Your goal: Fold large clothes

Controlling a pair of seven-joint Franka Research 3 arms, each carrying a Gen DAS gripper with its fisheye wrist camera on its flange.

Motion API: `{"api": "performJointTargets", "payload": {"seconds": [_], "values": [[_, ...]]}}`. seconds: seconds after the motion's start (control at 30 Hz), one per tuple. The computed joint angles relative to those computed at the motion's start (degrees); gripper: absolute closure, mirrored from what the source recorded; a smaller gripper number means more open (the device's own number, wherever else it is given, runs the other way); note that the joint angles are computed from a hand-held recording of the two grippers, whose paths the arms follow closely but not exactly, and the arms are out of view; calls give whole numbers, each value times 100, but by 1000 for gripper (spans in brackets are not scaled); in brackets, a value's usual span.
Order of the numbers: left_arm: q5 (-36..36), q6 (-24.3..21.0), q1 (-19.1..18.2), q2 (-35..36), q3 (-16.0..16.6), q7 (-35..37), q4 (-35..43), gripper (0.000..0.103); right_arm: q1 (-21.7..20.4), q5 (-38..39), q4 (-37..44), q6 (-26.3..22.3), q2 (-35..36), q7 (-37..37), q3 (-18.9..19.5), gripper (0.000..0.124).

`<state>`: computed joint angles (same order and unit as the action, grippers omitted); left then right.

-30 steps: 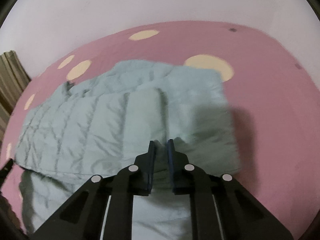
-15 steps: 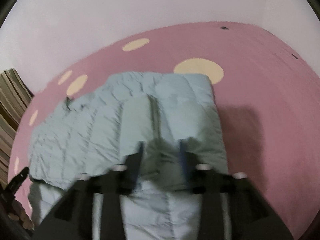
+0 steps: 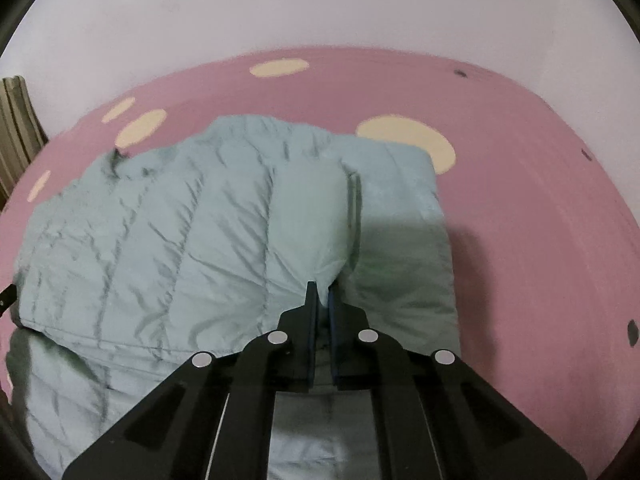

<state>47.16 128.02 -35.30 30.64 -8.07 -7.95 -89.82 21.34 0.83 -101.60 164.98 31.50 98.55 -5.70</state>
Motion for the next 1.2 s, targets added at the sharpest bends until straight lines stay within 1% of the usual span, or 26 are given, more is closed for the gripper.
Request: {"api": "performJointTargets", "payload": {"seconds": [0.03,0.1,0.13,0.2,0.3,0.37,0.4,0.47,0.5,0.53,0.6,0.7,0.77,0.8,0.83,0.87,0.9,1.0,1.07,1.1,1.13,1.2], "values": [[-163,-37,68,151,-57,209,142,42,-47,18,61,-83,64,-54,36,119],[-287,-36,87,295,-50,344,254,42,-165,93,209,-216,234,-200,154,119],[-328,-6,93,360,-38,395,289,41,-192,121,225,-182,280,-250,179,119],[-322,-67,35,412,16,475,348,41,-123,105,224,-159,293,-239,115,119],[-364,-282,-34,375,32,629,434,42,-115,75,200,-265,188,-323,112,118],[-339,-515,-129,212,60,484,396,42,-141,104,86,-303,14,-345,127,116],[-240,-539,-178,123,81,341,340,42,-132,109,6,-254,-68,-304,110,115],[67,-442,-248,-45,121,48,252,42,-51,99,-225,78,-283,-116,23,109],[162,-397,-246,-50,105,6,288,42,22,59,-259,223,-347,-30,-29,108],[248,-325,-234,-16,93,9,373,42,27,58,-223,263,-351,-34,-1,106],[283,-204,-187,238,67,245,773,42,-63,145,18,243,-241,-208,202,106],[92,-172,-170,779,115,644,1507,42,-100,276,779,9,272,-430,414,106],[-234,-355,-143,1246,141,1099,2129,42,22,238,1263,-215,615,-393,306,106],[-427,-500,-145,1476,140,1336,2437,42,121,179,1577,-424,844,-302,201,106],[-757,-665,-205,1752,259,1674,2790,41,152,140,1891,-705,1069,-254,153,106],[-760,-736,-148,1882,177,1770,2943,41,80,172,2246,-1071,1318,-306,233,106],[-836,-716,-167,1983,234,1879,3037,40,-41,268,2474,-1268,1507,-398,372,106],[-904,-760,-306,1988,432,1910,3069,41,-90,366,2478,-1147,1539,-450,434,106],[-896,-833,-414,1818,513,1688,2940,43,-3,322,2226,-1050,1302,-362,336,106],[-841,-740,-453,1665,547,1504,2745,43,19,307,2060,-965,1178,-332,312,106],[-636,-551,-512,1442,568,1185,2442,43,-10,347,1785,-762,988,-373,369,106],[-397,-450,-650,1323,631,987,2306,43,-82,445,1208,-370,617,-549,504,105]]}}
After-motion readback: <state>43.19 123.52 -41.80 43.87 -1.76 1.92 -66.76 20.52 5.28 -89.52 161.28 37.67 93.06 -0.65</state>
